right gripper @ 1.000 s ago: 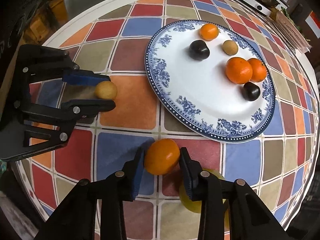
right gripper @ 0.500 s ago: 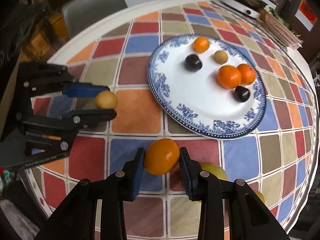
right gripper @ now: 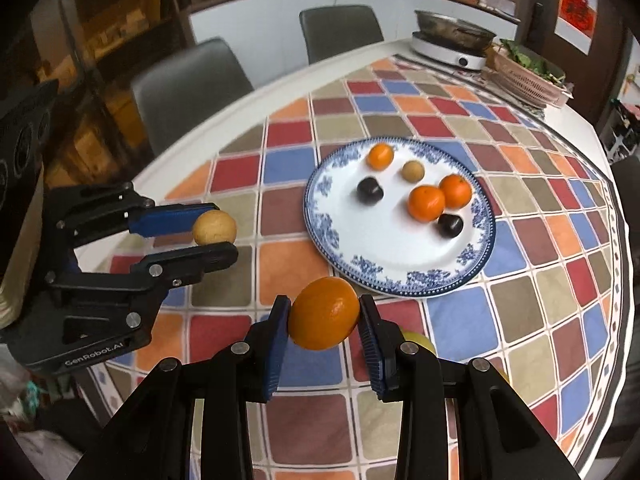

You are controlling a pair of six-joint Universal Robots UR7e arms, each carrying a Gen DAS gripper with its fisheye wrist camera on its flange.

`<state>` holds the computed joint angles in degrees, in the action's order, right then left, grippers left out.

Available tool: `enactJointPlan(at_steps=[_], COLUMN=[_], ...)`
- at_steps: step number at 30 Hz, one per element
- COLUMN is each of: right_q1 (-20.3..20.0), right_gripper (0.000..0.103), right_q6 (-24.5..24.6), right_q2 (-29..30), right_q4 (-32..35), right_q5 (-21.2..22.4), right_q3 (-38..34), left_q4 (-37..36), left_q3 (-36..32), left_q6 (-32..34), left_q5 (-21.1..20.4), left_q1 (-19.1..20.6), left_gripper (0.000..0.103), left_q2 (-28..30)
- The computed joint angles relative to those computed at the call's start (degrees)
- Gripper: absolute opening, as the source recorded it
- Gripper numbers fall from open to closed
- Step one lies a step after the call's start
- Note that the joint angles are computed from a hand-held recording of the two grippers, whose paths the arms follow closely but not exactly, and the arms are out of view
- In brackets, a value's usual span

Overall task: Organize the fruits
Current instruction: 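Grasp the tan fruit with the left tool while the right tool grasps the mandarin, then carry the tan fruit over the plate while the right tool carries the mandarin there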

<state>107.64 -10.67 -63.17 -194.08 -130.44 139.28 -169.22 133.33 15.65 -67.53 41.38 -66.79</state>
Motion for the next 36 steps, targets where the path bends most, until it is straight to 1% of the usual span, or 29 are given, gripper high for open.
enactJointPlan(at_steps=[5,10,15,22,36], right_q1=[1.53,2.44,2.16,-0.10,-6.75], right_gripper=[0.035,0.035,0.035,0.035,0.035], right_q6=[0.03,-0.11,-0.34,-1.22,-1.57], right_q2=[-1.10,-1.96,-2.64,-2.82,-2.44], right_q4=[-3.47,-6.82,-7.38,-8.36,-7.31], right_q5=[-0.11,-0.13,-0.19,0.18,3.82], right_q3=[0.65,0.89,0.40,-1.30,-4.53], left_q4=[-1.16,-2.38,-3.01,-3.09,-0.97], left_q3=[-0.21,-1.08,-2.65,-6.35,-14.87], left_q6=[-0.31,-0.60,-0.45,0.95,2.73], left_q5=[-0.51,-0.87,-0.70,-0.57,-2.34], left_q1=[-1.28,-1.72,-1.56,-0.48,3.24], left_gripper=[0.028,0.028,0.028,0.028,0.028], left_q2=[-0.58,0.04,1.40,4.52,12.25])
